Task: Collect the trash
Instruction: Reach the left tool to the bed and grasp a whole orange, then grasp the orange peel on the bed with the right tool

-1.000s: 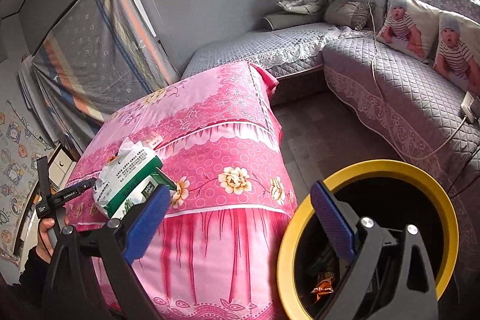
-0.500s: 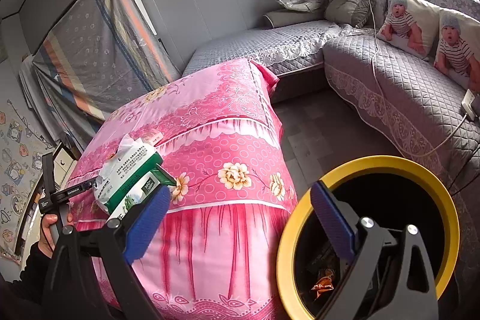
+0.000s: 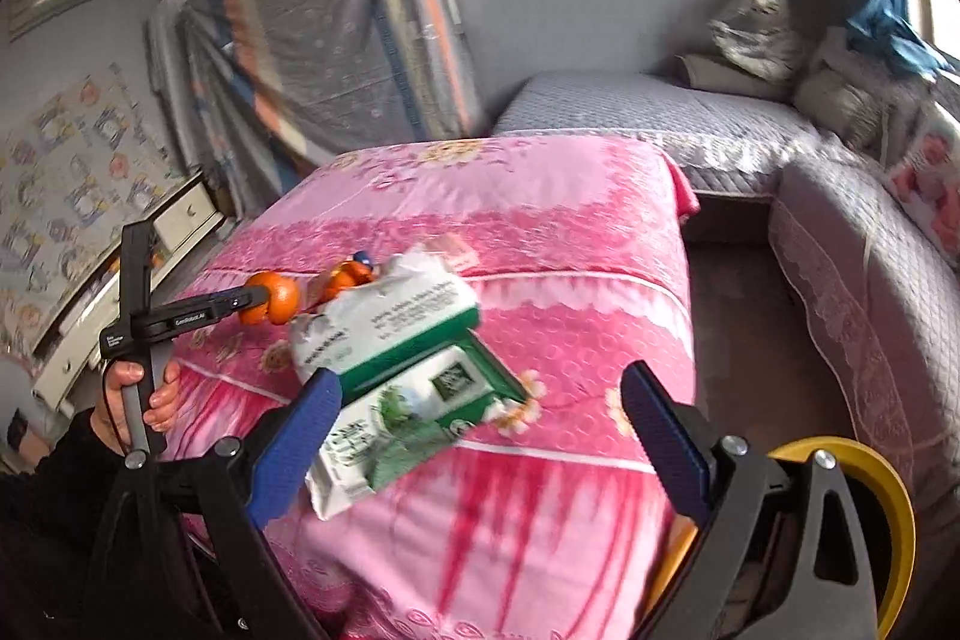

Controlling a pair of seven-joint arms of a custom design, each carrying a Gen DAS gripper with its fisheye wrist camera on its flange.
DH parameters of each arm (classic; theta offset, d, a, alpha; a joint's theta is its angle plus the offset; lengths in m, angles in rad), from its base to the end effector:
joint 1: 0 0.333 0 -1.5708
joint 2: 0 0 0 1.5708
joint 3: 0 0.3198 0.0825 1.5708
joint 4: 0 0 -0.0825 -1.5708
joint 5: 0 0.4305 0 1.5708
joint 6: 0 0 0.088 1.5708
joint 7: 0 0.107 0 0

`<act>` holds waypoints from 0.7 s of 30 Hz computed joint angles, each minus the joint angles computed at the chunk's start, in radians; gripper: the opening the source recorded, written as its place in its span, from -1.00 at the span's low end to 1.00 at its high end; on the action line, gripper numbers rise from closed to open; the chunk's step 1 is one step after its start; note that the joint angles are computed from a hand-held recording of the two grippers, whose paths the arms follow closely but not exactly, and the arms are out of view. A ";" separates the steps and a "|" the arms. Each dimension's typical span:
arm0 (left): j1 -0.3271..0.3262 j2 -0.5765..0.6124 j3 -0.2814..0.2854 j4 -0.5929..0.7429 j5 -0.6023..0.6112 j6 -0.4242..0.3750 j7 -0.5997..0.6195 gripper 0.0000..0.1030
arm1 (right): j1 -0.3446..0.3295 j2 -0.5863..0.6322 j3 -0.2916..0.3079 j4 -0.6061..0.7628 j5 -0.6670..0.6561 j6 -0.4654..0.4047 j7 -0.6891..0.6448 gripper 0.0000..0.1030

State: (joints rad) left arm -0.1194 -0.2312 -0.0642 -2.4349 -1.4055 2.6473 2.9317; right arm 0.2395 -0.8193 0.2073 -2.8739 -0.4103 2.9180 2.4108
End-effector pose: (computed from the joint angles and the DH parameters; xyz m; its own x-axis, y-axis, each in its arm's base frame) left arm 0.5113 -0.0682 0.3984 -0.4913 -0.8128 0.3131 -0.6591 0.1120 -0.7436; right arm 0.3354 0.1839 0.4678 0.0369 -0.9902 -0.1346 -0.6304 0.0815 -0.7720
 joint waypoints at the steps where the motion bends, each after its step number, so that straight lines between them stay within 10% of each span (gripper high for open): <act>1: 0.005 -0.019 0.012 -0.015 -0.016 -0.013 0.008 -0.16 | 0.001 0.063 0.008 0.049 -0.016 0.005 -0.029 0.76; 4: 0.025 -0.069 0.044 -0.059 -0.068 -0.040 0.035 -0.16 | -0.032 0.275 0.063 0.224 -0.095 -0.007 -0.106 0.76; 16: 0.087 -0.229 0.102 -0.190 -0.176 -0.062 0.119 -0.15 | 0.154 0.913 -0.056 0.848 0.070 -0.314 -0.546 0.72; 21: 0.095 -0.235 0.105 -0.195 -0.198 -0.075 0.148 -0.15 | 0.186 1.054 -0.087 1.014 0.047 -0.448 -0.538 0.67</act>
